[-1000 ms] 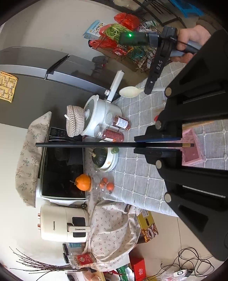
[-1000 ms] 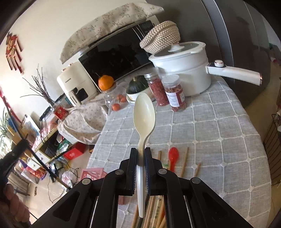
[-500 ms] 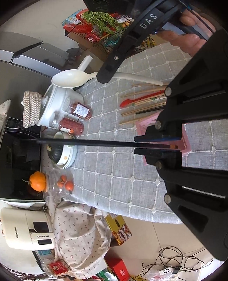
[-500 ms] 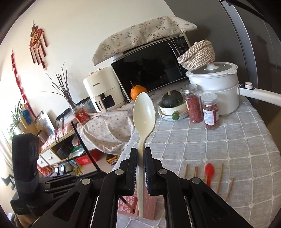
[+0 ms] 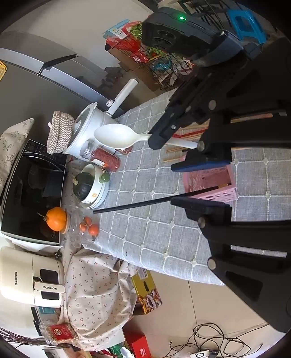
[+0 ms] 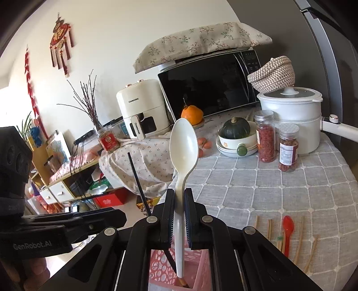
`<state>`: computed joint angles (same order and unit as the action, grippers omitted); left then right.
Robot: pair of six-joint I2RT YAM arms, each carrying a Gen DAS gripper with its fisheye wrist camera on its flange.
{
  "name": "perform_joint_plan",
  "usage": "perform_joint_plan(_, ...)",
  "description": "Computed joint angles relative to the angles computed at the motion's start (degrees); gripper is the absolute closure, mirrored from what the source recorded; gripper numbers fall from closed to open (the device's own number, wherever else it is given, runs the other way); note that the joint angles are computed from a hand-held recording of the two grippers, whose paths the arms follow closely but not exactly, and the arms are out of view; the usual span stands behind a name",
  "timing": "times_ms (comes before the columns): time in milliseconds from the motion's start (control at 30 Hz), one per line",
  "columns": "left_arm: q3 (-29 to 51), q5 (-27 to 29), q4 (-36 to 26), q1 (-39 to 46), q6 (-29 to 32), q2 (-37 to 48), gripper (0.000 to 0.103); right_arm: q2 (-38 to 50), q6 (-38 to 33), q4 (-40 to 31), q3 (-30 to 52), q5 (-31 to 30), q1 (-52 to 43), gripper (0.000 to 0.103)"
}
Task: Organize utensils
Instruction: 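Carry the black chopstick into the pink basket while the right tool brings the white spoon over it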
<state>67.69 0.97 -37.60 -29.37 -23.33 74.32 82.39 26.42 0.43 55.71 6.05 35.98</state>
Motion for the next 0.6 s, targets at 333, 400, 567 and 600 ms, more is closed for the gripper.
perform_joint_plan(333,-0.67,1.55,0.32,1.3,-0.45,-0.79,0.079,3.6,-2.8,4.06,-2.01,3.23,2.54,0.094)
perform_joint_plan(400,-0.52,1.58,0.08,1.35,-0.39,-0.7,0.079,4.1,-3.18,3.83,-2.15,2.48,2.44,0.094)
perform_joint_plan(567,-0.51,1.53,-0.08,0.84,0.03,-0.76,0.079,-0.31,-0.93,2.19,-3.66,-0.59,-0.75,0.087)
perform_joint_plan(600,-0.47,1.52,-0.14,0.59,0.15,-0.72,0.079,-1.45,-0.26,1.12,-3.61,-1.49,-1.79,0.087)
